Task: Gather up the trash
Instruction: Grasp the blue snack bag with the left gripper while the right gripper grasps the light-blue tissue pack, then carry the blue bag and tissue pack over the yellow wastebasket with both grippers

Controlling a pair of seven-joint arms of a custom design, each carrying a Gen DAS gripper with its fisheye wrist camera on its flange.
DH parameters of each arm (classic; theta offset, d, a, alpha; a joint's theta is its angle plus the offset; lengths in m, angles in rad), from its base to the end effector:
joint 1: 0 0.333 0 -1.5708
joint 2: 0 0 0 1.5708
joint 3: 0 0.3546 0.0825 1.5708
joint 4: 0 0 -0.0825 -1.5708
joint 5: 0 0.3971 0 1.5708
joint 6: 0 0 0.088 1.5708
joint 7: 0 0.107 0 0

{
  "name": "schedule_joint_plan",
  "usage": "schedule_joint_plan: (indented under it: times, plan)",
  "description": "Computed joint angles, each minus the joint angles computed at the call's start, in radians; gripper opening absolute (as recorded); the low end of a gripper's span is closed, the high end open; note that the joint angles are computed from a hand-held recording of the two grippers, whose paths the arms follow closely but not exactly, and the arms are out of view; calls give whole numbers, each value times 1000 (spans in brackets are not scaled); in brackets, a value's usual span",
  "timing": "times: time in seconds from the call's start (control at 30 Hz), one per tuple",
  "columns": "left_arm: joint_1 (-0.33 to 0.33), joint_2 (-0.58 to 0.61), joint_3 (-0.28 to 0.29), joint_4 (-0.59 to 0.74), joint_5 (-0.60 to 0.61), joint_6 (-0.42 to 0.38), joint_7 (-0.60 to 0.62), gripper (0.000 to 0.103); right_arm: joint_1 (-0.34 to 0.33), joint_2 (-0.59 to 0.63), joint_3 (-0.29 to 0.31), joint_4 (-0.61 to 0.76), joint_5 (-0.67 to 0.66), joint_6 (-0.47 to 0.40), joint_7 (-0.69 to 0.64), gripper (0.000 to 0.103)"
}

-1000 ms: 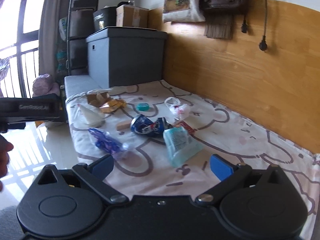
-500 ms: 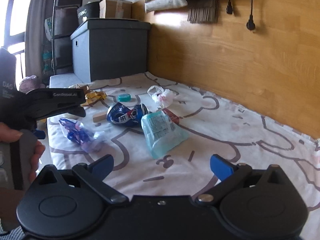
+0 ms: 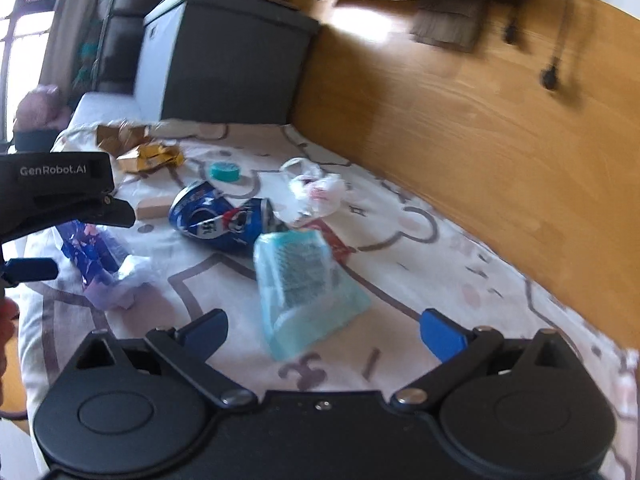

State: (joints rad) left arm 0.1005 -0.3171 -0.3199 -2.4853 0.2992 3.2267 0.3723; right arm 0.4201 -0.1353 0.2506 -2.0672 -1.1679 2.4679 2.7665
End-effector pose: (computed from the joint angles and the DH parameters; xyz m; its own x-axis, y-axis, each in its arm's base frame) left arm 0.4598 -0.1464 0.5501 0.2364 -0.7488 0.6192 -0.4725 -0.6454 -0.6001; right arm 0.4374 0.3585 0.5816 0.0871 -0.9552 0.2829 -0.4847 -0.2887 -0.8256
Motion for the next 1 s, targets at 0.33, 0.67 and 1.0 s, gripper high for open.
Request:
schedule_joint_plan:
  times: [0.33, 0.67, 1.0]
  plan:
    - [-186, 49, 183, 20, -56, -5, 113, 64, 63, 194, -67, 201, 109, -63, -184, 89]
    - [-250, 58, 231, 40, -98, -76, 235, 15, 139, 279, -134, 299, 163, -198, -208, 61]
    - [-65, 14, 74, 29, 19, -76, 192, 11, 137, 212, -129, 245, 173, -175, -135, 49]
